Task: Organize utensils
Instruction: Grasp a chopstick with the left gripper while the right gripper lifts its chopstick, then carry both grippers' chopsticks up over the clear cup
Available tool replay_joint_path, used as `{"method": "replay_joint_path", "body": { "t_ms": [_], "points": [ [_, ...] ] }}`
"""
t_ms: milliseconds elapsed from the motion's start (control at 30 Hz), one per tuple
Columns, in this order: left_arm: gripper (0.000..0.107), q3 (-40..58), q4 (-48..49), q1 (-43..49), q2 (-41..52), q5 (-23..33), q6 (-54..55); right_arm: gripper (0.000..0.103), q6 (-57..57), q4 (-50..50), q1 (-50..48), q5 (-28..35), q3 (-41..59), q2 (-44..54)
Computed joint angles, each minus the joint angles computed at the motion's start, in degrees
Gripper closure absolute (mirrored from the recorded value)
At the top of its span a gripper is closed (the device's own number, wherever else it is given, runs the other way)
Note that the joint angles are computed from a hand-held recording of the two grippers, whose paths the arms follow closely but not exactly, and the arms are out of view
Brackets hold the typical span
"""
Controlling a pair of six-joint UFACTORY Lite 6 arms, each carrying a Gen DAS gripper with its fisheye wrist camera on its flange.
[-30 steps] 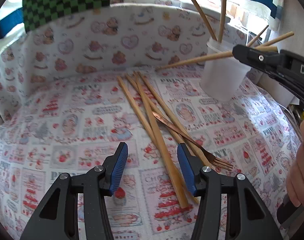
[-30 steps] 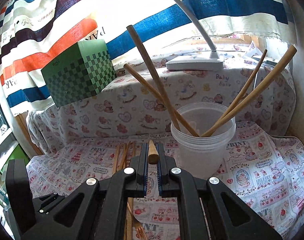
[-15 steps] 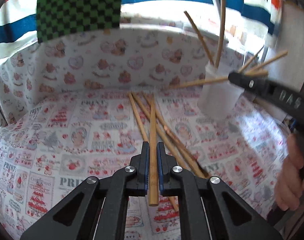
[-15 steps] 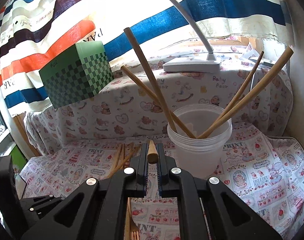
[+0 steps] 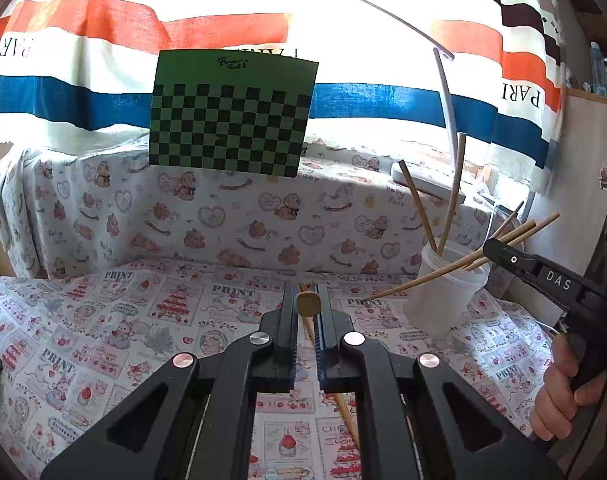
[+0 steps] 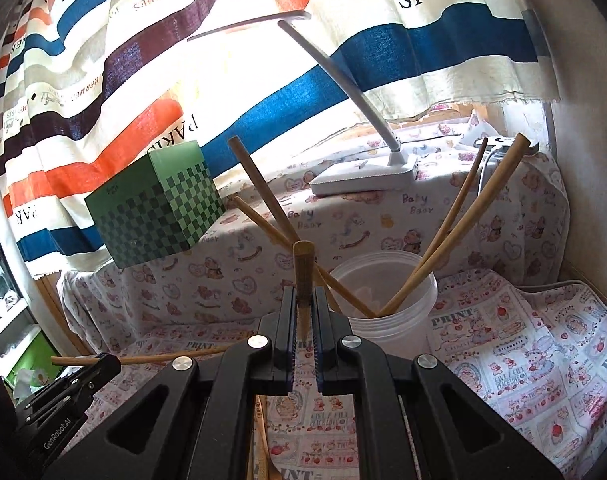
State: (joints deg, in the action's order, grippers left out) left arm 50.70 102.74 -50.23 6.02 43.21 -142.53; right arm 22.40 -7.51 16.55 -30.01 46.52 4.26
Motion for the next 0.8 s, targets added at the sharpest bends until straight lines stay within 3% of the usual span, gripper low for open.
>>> {"method": "replay_joint_path", "body": {
  "t_ms": [100, 433, 467, 567, 700, 800],
  "points": [
    [0.101, -0.5, 0.3, -0.2, -0.6, 0.4, -0.4, 0.094, -3.8, 4.7, 0.4, 3.2, 1.7, 0.6],
    [0.101, -1.6, 0.5, -5.1, -1.9, 8.0, -0.6, 0.095, 18.3, -18.9, -6.4, -2.4, -2.0, -5.6],
    [0.101, -1.1, -0.8, -5.9, -1.7, 9.7, 0.1, 0.095, 17.7, -18.7, -6.3, -2.2, -2.5, -6.7],
    [0.101, -1.5, 0.6, -5.9, -3.5, 7.8, -0.2, 0.095, 12.1, -14.8, -5.6, -1.1, -3.3, -8.8],
    [0.101, 1.7, -2.7, -8.0, -3.4, 10.2, 5.9, 0.095, 21.3, -25.1, -9.2, -3.7, -3.5, -10.3],
    [0.101, 2.2, -0.8, -9.7, -4.9, 11.9, 7.2, 0.095, 27.2, -30.6, -13.2, -9.5, -5.4, -12.4]
  ]
}}
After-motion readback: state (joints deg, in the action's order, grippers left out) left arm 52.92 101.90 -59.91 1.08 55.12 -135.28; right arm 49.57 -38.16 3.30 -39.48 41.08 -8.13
